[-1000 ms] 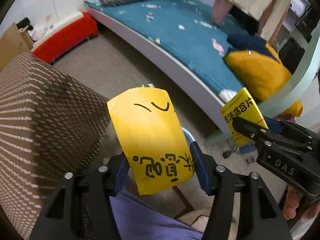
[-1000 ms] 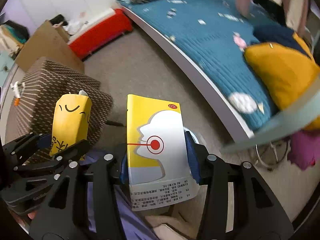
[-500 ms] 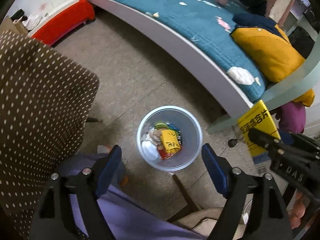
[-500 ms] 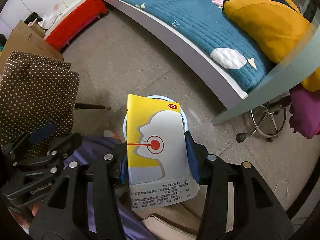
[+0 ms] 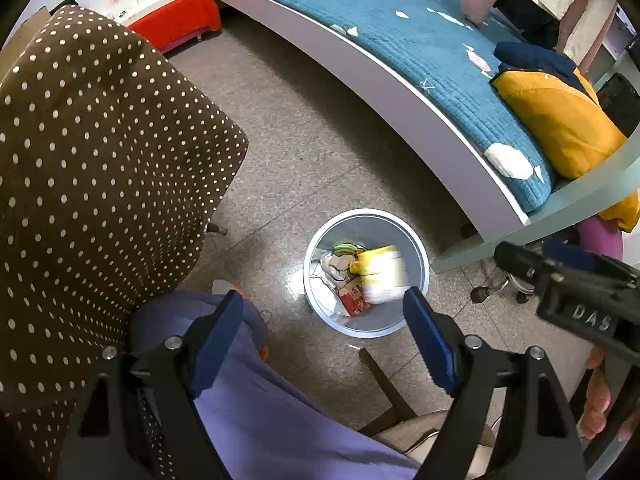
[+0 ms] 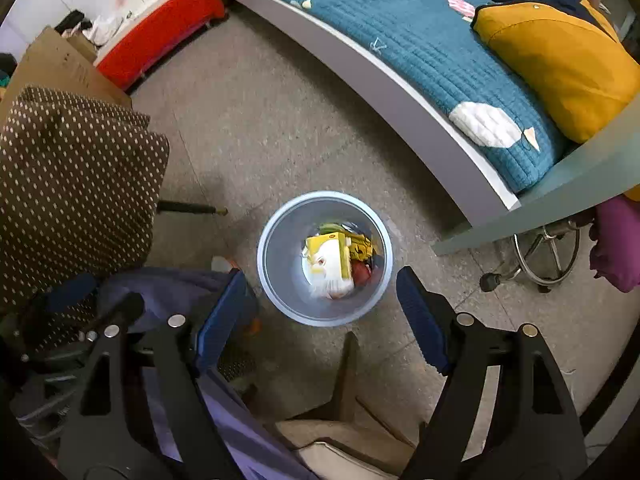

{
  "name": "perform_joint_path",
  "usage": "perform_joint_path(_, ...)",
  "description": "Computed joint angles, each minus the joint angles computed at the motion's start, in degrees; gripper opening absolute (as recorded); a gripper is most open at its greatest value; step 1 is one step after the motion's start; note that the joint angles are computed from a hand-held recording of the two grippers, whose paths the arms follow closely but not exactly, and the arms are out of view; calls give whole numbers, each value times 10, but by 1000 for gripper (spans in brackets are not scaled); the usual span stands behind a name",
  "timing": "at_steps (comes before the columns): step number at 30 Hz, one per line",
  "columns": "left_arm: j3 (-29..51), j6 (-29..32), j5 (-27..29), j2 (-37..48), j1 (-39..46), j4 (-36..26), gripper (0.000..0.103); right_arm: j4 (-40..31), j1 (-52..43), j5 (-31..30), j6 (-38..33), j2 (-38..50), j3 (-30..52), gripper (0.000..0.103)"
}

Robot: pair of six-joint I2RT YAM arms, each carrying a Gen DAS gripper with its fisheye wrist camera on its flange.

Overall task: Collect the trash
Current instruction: 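Open the left tool to drop the yellow bag while the right tool drops the box, then move both empty tools back toward the table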

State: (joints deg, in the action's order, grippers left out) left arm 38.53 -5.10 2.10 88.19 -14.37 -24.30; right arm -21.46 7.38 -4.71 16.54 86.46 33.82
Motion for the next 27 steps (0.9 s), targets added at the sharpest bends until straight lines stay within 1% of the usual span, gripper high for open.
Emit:
perform_joint_path(6,-2,-6,-2,-8,-5,-3,80,-6,10,6,5,5,-8,77)
perform_joint_path(14,-5,-2,0,-44,-3,-23,80,-28,20,19,7,-29,-8,77)
perform_joint_path(20,2,7,-1,-108,3,-62,80,-63,33,22,13,-84,6,77)
perform_joint_path(27,24,24,7,-207,24,-124,80,-102,61,35,22,-145,40,77)
